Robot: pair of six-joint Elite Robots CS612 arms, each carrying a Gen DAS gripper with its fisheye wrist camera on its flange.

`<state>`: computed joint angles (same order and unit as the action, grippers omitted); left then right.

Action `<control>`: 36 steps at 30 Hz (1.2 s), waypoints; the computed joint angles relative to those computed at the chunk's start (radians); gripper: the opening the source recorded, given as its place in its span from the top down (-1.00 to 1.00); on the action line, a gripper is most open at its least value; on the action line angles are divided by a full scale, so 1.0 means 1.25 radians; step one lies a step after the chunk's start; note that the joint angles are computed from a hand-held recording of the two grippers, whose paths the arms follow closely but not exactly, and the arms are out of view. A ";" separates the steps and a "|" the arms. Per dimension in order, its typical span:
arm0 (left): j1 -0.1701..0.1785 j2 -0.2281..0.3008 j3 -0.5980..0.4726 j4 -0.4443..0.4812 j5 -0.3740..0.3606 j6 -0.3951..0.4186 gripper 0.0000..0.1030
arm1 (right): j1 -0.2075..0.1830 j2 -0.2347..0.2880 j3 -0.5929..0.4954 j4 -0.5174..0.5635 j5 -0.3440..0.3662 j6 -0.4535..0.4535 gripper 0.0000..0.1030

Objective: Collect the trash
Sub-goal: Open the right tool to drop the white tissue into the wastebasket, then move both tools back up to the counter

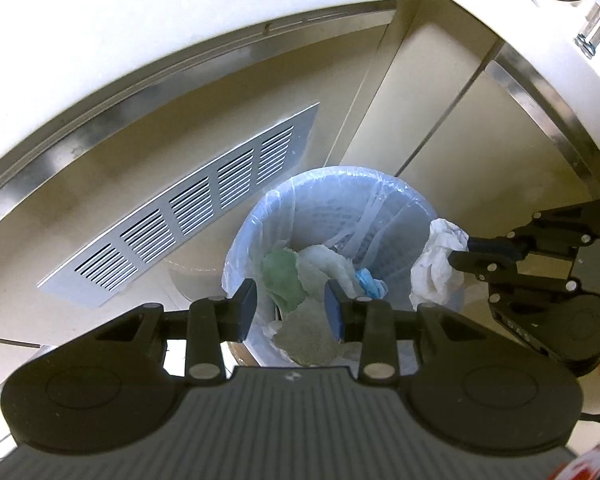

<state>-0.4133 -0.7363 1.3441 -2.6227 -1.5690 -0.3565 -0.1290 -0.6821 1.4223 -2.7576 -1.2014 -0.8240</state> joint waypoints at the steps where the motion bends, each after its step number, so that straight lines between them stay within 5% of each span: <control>1: 0.000 -0.001 0.002 -0.001 -0.001 0.001 0.37 | 0.000 0.000 -0.001 0.002 0.001 0.003 0.84; 7: 0.001 -0.007 0.008 0.000 -0.005 0.005 0.37 | 0.002 0.004 -0.008 0.012 0.004 0.024 0.81; 11: 0.001 -0.005 0.006 0.000 -0.004 0.006 0.37 | 0.002 0.005 -0.007 0.014 0.001 0.032 0.11; 36: -0.007 -0.021 0.024 -0.058 -0.006 0.033 0.37 | -0.004 -0.035 0.032 0.001 0.022 0.046 0.11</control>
